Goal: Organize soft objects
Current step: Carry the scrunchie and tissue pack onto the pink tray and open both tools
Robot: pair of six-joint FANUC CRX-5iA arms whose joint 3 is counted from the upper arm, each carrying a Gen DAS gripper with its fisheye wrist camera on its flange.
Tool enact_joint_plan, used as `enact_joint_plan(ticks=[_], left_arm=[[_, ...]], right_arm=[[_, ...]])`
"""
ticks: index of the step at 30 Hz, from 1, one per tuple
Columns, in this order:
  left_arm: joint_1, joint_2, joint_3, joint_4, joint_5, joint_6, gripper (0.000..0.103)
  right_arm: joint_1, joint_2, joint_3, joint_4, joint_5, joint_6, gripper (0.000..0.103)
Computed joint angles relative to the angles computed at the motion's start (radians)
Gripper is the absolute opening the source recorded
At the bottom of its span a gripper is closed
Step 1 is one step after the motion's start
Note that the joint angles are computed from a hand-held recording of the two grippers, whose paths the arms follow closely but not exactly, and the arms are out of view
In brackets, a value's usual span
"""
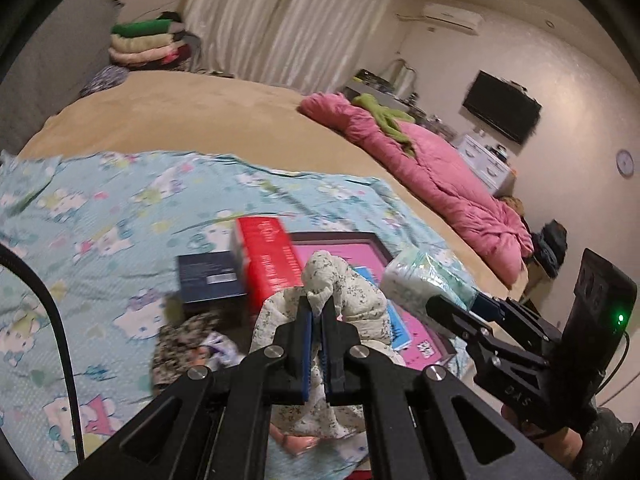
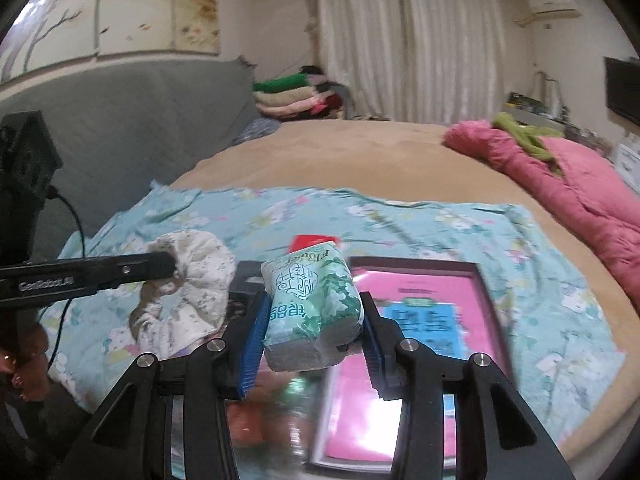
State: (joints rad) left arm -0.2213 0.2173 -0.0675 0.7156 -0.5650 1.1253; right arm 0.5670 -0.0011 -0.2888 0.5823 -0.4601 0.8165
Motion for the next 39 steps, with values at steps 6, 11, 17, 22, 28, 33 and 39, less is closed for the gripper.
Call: enact_joint_plan(ticks=[6, 11, 17, 22, 28, 33, 39], left_arm=[[-0.064, 0.065, 0.119, -0.106, -0.042, 0.077, 0.004], [-0.112, 0.134, 0.233, -0.225, -0.084, 0.171, 0.004], [-0.163, 0.236, 0.372, -0.390, -0.139, 0.306, 0.004], [-0.187, 0.307, 0.443, -0.446, -0.191, 0.342, 0.004], [-0.197, 0.347, 0.461, -0.457, -0.225, 0.344, 0.004], [-0.203, 0.377, 0.483, -0.455, -0.261, 0.329, 0.004], [-0.209, 0.403, 0.509, -0.452, -0.300, 0.327, 0.005]], right_arm=[[-0.080, -0.054, -0.063, 0.081, 0.008, -0.113, 0.045], [-0.129, -0.074, -0.102, 0.120, -0.004, -0.176, 0.045], [-0.156, -0.062, -0.110, 0.045, -0.039, -0.125, 0.045], [-0.163, -0.023, -0.092, -0.036, -0.085, -0.050, 0.045], [-0.161, 0.035, -0.060, -0.123, -0.140, 0.016, 0.045], [-0.176, 0.065, -0.045, -0.147, -0.169, 0.023, 0.046], [-0.199, 0.098, 0.002, -0.225, -0.229, 0.060, 0.049]])
